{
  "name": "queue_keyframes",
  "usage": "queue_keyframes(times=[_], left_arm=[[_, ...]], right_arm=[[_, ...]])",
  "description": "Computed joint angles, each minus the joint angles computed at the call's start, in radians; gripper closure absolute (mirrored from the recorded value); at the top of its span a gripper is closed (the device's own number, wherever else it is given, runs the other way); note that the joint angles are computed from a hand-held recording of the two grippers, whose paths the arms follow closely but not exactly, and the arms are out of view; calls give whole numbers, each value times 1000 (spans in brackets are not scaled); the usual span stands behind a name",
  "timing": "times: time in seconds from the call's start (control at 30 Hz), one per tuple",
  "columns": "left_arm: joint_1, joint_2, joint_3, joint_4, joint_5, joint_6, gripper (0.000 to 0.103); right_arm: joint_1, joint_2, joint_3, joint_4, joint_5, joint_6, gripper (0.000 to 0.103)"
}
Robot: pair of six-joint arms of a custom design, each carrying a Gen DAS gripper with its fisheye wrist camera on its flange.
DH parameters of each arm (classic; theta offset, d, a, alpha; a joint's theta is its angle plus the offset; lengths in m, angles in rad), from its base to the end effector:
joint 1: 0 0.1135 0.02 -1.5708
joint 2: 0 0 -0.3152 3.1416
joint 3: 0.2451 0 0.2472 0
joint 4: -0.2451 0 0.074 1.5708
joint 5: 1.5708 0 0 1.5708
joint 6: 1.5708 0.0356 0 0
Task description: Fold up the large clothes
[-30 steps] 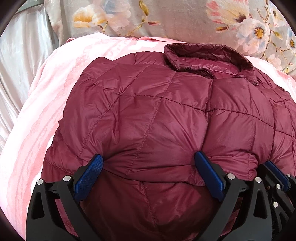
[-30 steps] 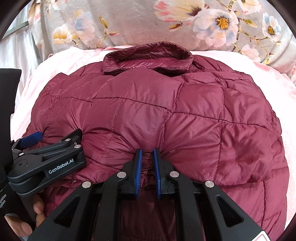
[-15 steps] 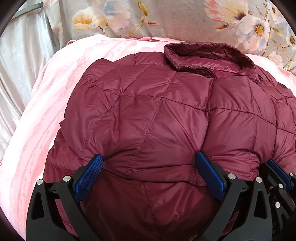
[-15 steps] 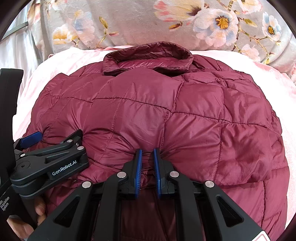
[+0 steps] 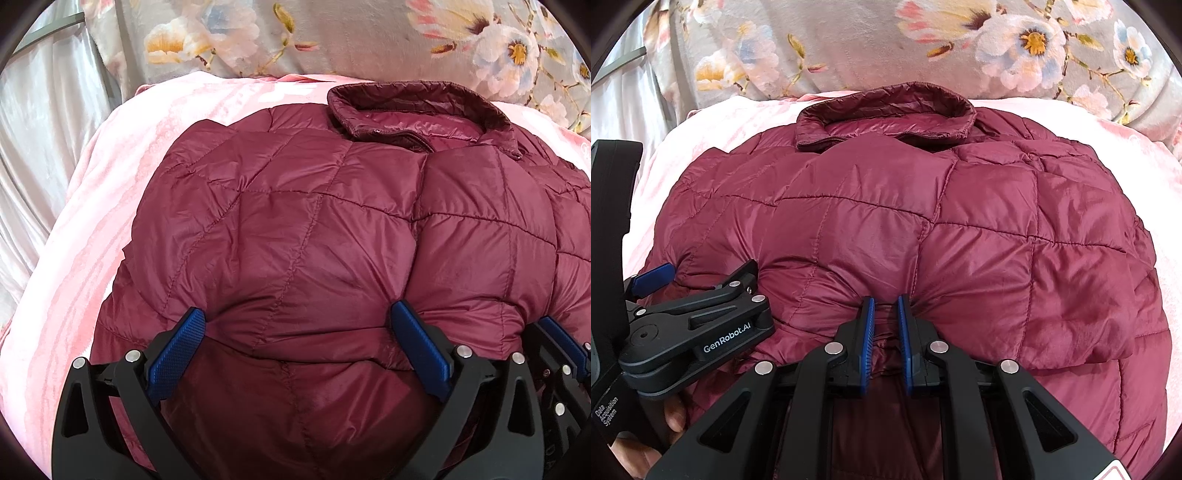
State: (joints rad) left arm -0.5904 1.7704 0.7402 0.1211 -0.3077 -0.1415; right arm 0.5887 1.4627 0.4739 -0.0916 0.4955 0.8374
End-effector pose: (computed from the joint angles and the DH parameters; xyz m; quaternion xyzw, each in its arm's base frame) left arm 0.2749 -0.1712 0.1625 0.1595 0.9222 0.0205 0.3516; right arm 0.1903 0.1067 0.1666 0.1757 0.9258 -0.0260 0.3336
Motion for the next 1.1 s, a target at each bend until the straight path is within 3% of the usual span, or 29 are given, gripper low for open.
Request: queue_keyframes(times=[0.13, 0.2, 0.27, 0.3, 0.37, 0.43, 0.5, 0.7, 0.8, 0.83, 0.9, 0.93, 0.97, 1.1], left_arm=[[16, -6, 1, -5, 40, -3, 5], [62, -29, -2, -19, 136, 3, 5], [116, -60, 23, -88, 258, 19, 5], [171, -89, 53, -144, 382, 26, 5], [220, -112, 102, -189, 492, 7, 5], [264, -100, 200, -235, 599, -43, 5], [275, -15, 358, -329, 684, -80, 5], [229, 285, 742, -507, 751, -192, 8], [210, 409, 866, -564, 765, -232, 27], [201, 433, 887, -571, 763, -234, 41], [185, 457, 905, -574, 736, -212, 60], [180, 460, 906, -568, 728, -202, 75], [176, 455, 897, -563, 713, -190, 83], [188, 415, 811, -492, 666, -115, 90]], right_arm=[[-25, -26, -24, 39, -46, -12, 89], [-77, -79, -58, 86, -141, -50, 82], [-148, -157, -63, 63, -256, -92, 67], [-177, -196, -63, 52, -285, -105, 63], [-248, -268, -50, 26, -311, -145, 56], [-359, -292, -22, 25, -370, -190, 55], [-508, -245, 5, 77, -496, -211, 55], [-702, 28, 118, 215, -674, -194, 55], [-740, 144, 164, 274, -756, -157, 57], [-758, 170, 180, 275, -776, -167, 61], [-749, 222, 223, 252, -774, -196, 83], [-750, 227, 229, 246, -776, -212, 89], [-748, 214, 216, 258, -770, -220, 93], [-739, 142, 148, 305, -700, -267, 94]])
